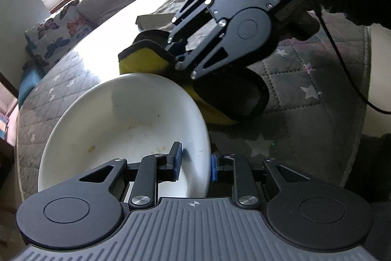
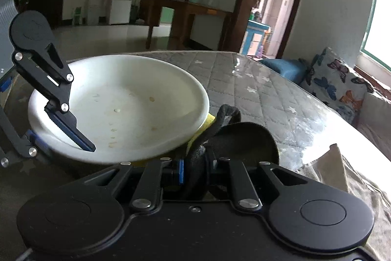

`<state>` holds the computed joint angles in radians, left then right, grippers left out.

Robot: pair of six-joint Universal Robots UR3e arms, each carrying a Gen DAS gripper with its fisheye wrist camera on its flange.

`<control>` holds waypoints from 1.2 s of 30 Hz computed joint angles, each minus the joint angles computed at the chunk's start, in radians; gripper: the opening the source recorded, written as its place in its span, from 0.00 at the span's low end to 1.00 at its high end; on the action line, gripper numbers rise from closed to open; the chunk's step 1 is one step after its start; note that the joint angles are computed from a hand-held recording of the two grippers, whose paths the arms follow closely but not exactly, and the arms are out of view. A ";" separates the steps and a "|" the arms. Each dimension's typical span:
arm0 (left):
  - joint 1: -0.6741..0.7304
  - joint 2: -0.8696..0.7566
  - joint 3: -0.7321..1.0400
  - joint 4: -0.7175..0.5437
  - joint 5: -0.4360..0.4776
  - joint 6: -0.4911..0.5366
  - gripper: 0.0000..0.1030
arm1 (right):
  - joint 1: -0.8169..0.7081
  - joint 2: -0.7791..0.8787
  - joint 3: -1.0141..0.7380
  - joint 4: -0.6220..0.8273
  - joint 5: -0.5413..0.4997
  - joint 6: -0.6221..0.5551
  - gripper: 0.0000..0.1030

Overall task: Clean bowl
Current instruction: 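Scrub along the bowl rim with the cloth in the right gripper, then keep wiping inside the bowl with the right gripper's cloth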

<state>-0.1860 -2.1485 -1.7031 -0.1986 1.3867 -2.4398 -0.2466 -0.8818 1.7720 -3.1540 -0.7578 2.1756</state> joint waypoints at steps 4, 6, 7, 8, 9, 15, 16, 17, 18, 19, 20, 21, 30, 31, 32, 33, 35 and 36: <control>-0.030 -0.026 0.041 -0.001 0.039 -0.024 0.25 | -0.003 -0.011 0.028 -0.009 -0.001 -0.019 0.16; -0.036 -0.038 0.067 -0.015 0.046 -0.040 0.26 | -0.005 -0.016 0.037 -0.007 -0.002 -0.025 0.16; -0.037 -0.043 0.082 -0.027 0.048 -0.050 0.26 | -0.007 -0.022 0.048 -0.010 -0.001 -0.030 0.16; -0.036 -0.046 0.093 -0.037 0.044 -0.057 0.26 | -0.009 -0.028 0.060 -0.012 0.000 -0.036 0.16; -0.035 -0.050 0.105 -0.047 0.040 -0.064 0.26 | -0.011 -0.033 0.068 -0.013 0.002 -0.040 0.16; -0.010 -0.055 0.142 -0.097 -0.008 -0.098 0.28 | -0.028 -0.070 0.128 -0.012 0.016 -0.071 0.16; -0.007 -0.053 0.144 -0.101 -0.015 -0.100 0.28 | -0.031 -0.076 0.138 -0.010 0.020 -0.076 0.16; -0.003 -0.050 0.144 -0.105 -0.022 -0.103 0.28 | -0.035 -0.082 0.147 -0.008 0.023 -0.081 0.16; 0.001 -0.047 0.143 -0.108 -0.029 -0.105 0.28 | -0.038 -0.088 0.157 -0.006 0.027 -0.086 0.16; 0.002 -0.044 0.141 -0.110 -0.032 -0.105 0.27 | -0.043 -0.097 0.167 0.000 0.031 -0.096 0.16; 0.003 -0.040 0.138 -0.111 -0.035 -0.105 0.27 | -0.048 -0.105 0.178 0.007 0.035 -0.105 0.16; 0.005 -0.035 0.127 -0.107 -0.037 -0.098 0.27 | -0.053 -0.114 0.189 0.013 0.040 -0.116 0.16; 0.039 0.011 0.030 -0.081 -0.088 -0.039 0.27 | -0.062 -0.132 0.207 0.039 0.064 -0.156 0.16; 0.042 0.017 0.021 -0.079 -0.092 -0.031 0.27 | -0.056 -0.122 0.190 0.042 0.064 -0.150 0.16; 0.046 0.023 0.012 -0.078 -0.098 -0.024 0.27 | -0.050 -0.112 0.173 0.044 0.065 -0.145 0.16; 0.051 0.027 0.003 -0.078 -0.105 -0.017 0.27 | -0.049 -0.110 0.171 0.042 0.065 -0.144 0.16; 0.059 0.034 -0.011 -0.074 -0.116 -0.006 0.27 | -0.038 -0.091 0.140 0.044 0.062 -0.135 0.16; 0.064 0.039 -0.020 -0.073 -0.122 0.002 0.27 | -0.036 -0.086 0.131 0.047 0.062 -0.133 0.16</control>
<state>-0.1225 -2.1095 -1.7233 -0.2716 1.2643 -2.4374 -0.2826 -0.9676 1.9027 -3.1071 -0.6961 2.0423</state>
